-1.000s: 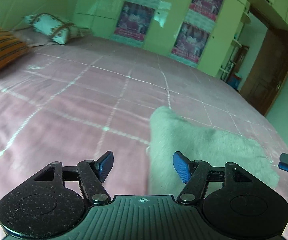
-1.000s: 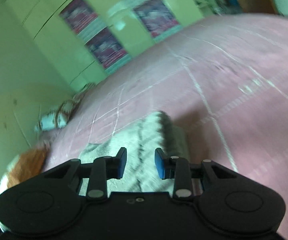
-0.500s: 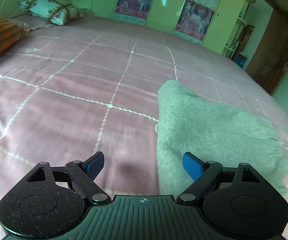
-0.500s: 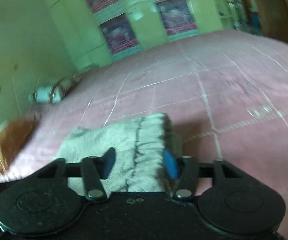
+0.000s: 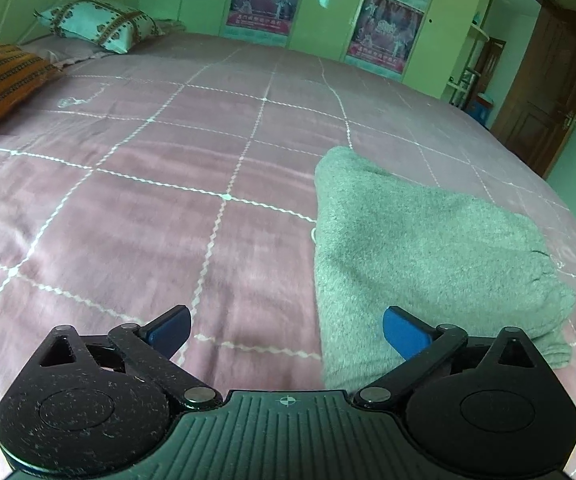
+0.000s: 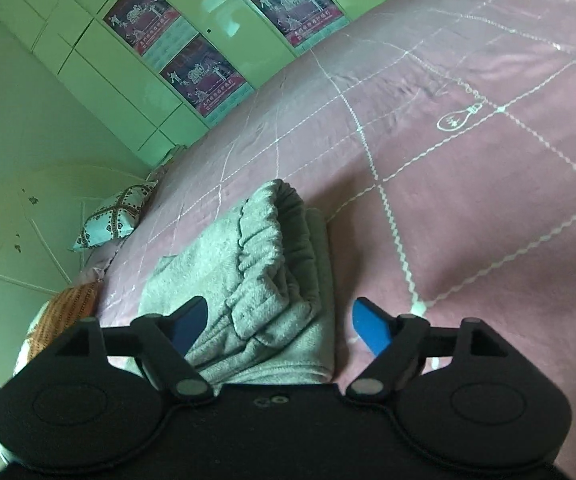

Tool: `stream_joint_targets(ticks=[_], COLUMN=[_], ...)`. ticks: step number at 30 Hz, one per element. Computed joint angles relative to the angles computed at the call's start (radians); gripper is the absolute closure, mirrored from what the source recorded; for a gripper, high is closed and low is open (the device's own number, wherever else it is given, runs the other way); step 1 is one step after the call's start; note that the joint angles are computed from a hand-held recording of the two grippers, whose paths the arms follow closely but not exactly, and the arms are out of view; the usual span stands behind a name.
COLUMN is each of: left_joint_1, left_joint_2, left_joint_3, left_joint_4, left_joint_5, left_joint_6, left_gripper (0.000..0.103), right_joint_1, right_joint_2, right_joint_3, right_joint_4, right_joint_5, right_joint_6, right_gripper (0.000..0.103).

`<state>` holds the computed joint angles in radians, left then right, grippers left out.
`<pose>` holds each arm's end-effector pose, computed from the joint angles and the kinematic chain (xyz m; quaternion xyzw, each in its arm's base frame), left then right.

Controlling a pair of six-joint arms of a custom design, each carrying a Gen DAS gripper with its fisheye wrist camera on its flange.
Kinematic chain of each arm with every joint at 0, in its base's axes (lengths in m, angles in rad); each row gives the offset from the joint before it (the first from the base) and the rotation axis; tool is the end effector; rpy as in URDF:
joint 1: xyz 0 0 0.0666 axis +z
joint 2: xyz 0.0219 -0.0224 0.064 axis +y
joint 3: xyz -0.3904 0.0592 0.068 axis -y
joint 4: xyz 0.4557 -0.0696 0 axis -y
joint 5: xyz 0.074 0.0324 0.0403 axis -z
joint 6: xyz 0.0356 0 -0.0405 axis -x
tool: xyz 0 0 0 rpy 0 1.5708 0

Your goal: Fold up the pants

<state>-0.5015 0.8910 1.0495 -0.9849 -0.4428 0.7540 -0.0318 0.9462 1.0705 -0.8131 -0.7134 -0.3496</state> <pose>0.3150 -0.1558 0.4707 -0.1937 0.8915 -0.0428 0.4073 0.3793 0.0108 0.4793 0.0143 0.8603 0.3751 0.3450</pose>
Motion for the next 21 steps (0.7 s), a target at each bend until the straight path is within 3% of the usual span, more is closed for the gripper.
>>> stream_joint_targets(ticks=[3, 7, 13, 18, 21], left_joint_1=[0.069, 0.21, 0.264, 0.259, 0.28], left_joint_2=[-0.007, 0.029, 0.084, 0.14, 0.172], left_joint_3=[-0.029, -0.057, -0.06, -0.034, -0.011], left_joint_4=[0.103, 0.21, 0.311, 0.335, 0.354], left_joint_5=[0.143, 0.498, 0.624, 0.644, 0.706], left_joint_6=[-0.02, 0.019, 0.011, -0.013, -0.014], left_gripper=[0.0, 0.0, 0.0, 0.001, 0.002], right_joint_1=[-0.006, -0.006, -0.005, 0.025, 0.042], right_joint_2=[0.039, 0.098, 0.163, 0.215, 0.243], right_joint_3=[0.004, 0.016, 0.029, 0.061, 0.091], right_joint_4=[0.019, 0.036, 0.066, 0.05, 0.024], right_joint_5=[-0.042, -0.085, -0.176, -0.188, -0.17], right_joint_6=[-0.054, -0.112, -0.143, -0.13, -0.108], right_gripper=[0.028, 0.026, 0.029, 0.034, 0.039])
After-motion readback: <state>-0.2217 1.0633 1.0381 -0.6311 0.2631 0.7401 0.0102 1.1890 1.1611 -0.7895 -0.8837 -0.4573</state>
